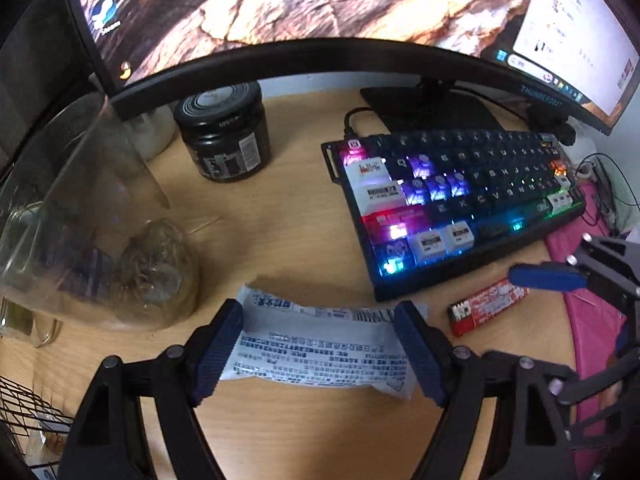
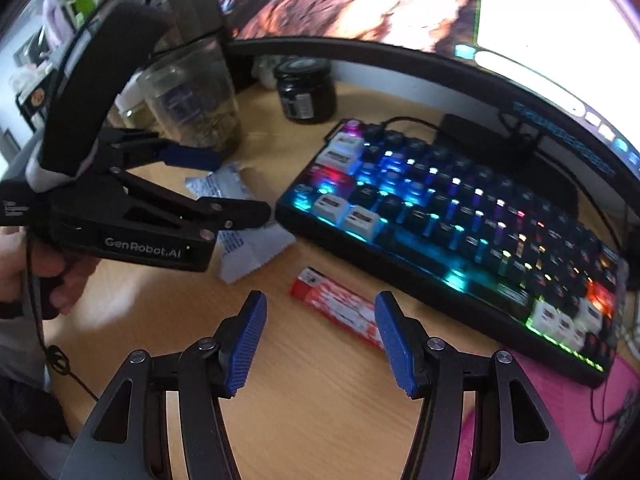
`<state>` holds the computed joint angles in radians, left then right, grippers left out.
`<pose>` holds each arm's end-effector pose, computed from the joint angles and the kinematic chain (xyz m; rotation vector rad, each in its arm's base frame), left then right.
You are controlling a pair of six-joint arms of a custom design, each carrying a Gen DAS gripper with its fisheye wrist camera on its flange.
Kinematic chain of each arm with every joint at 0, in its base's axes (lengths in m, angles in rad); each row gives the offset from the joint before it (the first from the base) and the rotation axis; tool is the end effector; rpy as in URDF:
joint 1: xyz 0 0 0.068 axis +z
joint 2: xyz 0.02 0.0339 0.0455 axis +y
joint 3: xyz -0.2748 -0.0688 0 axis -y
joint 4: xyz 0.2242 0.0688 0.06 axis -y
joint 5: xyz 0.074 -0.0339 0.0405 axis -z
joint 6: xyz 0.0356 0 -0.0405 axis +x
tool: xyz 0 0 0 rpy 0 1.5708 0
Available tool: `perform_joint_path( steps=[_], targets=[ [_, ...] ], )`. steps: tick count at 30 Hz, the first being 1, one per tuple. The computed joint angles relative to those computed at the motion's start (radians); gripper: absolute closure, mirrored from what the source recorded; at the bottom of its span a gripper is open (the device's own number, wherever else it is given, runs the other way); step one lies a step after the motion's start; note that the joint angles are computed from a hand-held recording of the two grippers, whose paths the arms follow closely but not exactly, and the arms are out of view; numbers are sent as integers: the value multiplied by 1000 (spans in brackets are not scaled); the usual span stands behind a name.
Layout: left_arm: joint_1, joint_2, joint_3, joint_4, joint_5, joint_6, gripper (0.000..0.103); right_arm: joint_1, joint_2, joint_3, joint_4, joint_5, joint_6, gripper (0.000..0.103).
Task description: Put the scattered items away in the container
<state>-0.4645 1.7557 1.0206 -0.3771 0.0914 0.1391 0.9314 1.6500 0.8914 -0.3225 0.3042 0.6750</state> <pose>0.2896 -0.1487 0.1796 0.8285 2.5647 -0.2235 0.1855 0.2316 0.1815 -0.2320 2.5729 0.1894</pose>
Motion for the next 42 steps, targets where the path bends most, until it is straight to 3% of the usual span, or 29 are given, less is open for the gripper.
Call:
perform_joint_path(
  steps=[9, 15, 20, 23, 27, 30, 34, 42],
  targets=[
    [6, -127, -143, -12, 25, 6, 22, 11, 30, -5, 32, -38, -3, 46],
    [32, -296, -285, -47, 46, 39, 22, 113, 8, -21, -37, -48, 96, 46],
    [50, -387, -321, -121, 73, 65, 22, 206, -11, -34, -58, -20, 160, 46],
    [50, -439, -320, -145, 75, 58, 22, 205, -56, -40, -34, 68, 135, 46],
    [67, -531, -318, -228, 72, 78, 22, 108, -31, -28, 27, 54, 40, 46],
    [129, -549, -330, -291, 110, 115, 22, 75, 19, 0, 46, 39, -50, 46],
    [169, -533, -354, -277, 130, 106, 22, 53, 92, 20, 50, 30, -104, 45],
    [87, -504, -383, -254, 111, 40, 22, 169, 39, -20, -28, 9, 54, 45]
  ],
)
